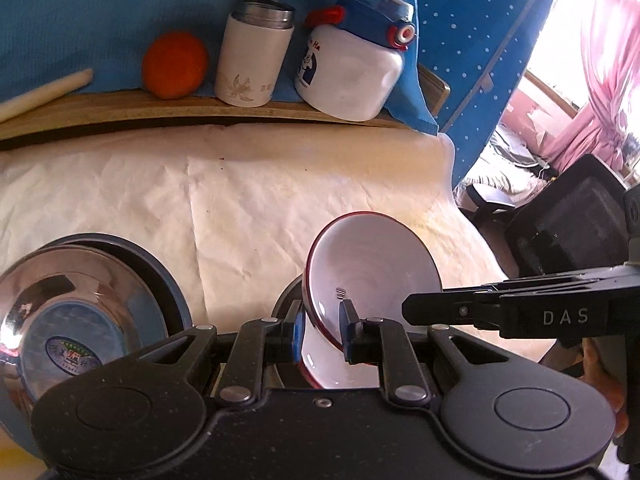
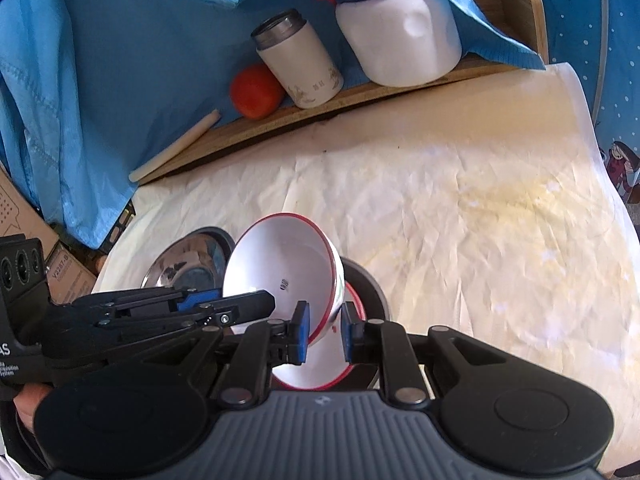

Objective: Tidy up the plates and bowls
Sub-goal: 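Lower the second white bowl into the first white bowl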

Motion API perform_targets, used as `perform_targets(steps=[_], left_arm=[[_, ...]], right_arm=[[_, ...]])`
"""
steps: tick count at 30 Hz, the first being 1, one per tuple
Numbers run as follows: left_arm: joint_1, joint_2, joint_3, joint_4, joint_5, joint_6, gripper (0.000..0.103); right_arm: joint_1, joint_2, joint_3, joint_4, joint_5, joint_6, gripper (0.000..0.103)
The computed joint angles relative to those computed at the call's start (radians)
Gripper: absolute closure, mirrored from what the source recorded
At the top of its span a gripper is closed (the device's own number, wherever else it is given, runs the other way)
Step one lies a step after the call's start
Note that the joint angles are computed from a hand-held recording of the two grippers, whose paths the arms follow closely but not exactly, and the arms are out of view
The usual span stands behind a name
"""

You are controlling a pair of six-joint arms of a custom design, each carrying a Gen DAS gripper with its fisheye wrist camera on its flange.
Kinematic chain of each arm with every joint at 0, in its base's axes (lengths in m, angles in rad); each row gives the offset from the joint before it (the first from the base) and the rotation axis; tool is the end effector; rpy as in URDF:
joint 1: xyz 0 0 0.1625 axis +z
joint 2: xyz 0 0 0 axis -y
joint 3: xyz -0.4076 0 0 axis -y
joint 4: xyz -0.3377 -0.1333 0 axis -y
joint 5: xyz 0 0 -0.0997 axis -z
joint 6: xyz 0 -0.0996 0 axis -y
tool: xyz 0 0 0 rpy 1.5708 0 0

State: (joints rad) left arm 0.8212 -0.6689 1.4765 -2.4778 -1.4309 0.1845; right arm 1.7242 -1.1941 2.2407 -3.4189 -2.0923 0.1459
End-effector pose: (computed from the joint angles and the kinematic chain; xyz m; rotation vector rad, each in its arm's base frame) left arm -0.3434 -0.5850 0.0830 1.3540 2.7087 -0.2038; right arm 0.1515 -0.4323 0.2607 -0.2750 -2.5170 1.1541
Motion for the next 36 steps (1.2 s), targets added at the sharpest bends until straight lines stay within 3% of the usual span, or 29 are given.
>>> perform_targets(steps=[28, 36], left_arm=[[-0.051, -0.015, 0.079, -0.023, 0.136, 0.150, 0.082], [-0.056, -0.007, 0.072, -0.007, 0.154, 0.162, 0.081]], right_arm=[[0.020, 0.011, -0.016, 0.098, -0.048, 0.019, 0.084], [0.045, 0.020, -0.052, 0.170, -0.105, 0.017, 0.084]])
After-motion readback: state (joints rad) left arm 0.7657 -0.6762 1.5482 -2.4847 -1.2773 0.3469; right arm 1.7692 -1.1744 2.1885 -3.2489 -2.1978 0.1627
